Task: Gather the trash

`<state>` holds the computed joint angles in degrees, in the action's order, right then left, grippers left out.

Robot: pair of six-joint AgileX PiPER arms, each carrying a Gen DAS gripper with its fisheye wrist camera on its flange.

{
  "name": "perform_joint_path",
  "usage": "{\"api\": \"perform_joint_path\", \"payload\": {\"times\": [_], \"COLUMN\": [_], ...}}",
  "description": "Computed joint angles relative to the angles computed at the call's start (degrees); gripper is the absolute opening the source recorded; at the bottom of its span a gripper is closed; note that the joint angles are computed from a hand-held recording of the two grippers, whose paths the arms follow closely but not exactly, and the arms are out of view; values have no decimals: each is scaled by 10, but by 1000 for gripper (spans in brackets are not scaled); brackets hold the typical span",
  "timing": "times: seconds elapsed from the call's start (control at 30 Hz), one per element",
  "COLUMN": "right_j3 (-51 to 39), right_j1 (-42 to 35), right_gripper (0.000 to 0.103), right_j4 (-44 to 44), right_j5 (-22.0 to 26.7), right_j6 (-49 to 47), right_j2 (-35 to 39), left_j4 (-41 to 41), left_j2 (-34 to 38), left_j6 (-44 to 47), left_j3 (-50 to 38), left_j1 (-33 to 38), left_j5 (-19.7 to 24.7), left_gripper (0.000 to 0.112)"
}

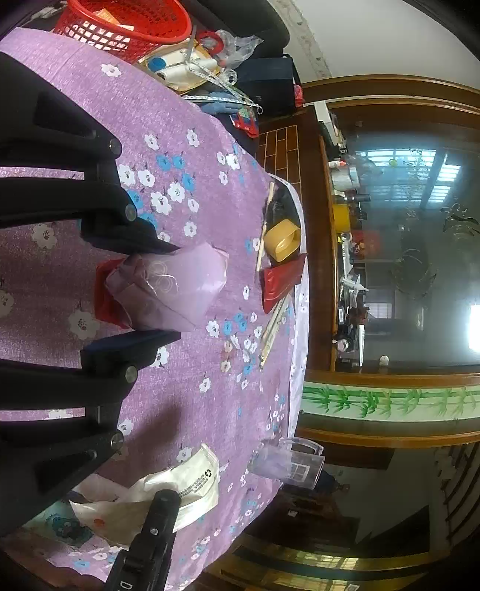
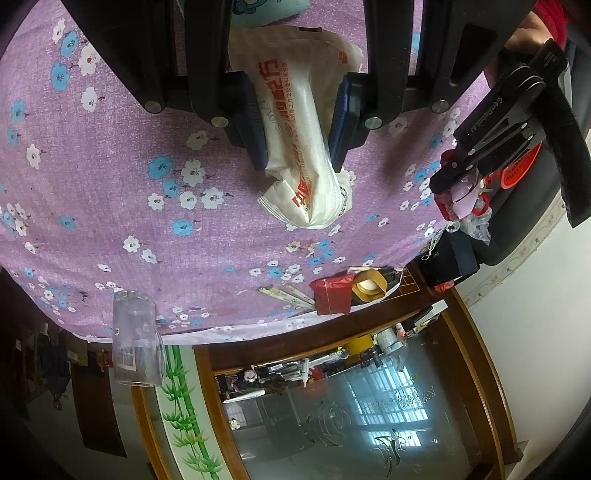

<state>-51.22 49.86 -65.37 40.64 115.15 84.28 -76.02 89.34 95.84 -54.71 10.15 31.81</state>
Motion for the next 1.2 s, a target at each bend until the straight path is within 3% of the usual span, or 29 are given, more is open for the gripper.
{"api": "perform_joint_path", "payload": {"times": [1.2], "right_j3": [-6], "right_j1": [14], "right_gripper": [37], "right_j4": [-1], "right_j5": [27], "right_j6": [2], "right_j2": [-2], "left_j4": [11], "left_j2": [2], "left_j6": [-18], "left_j3": [-5], "left_j1": [-5], "left_j5": [-15], "left_gripper": [35]}}
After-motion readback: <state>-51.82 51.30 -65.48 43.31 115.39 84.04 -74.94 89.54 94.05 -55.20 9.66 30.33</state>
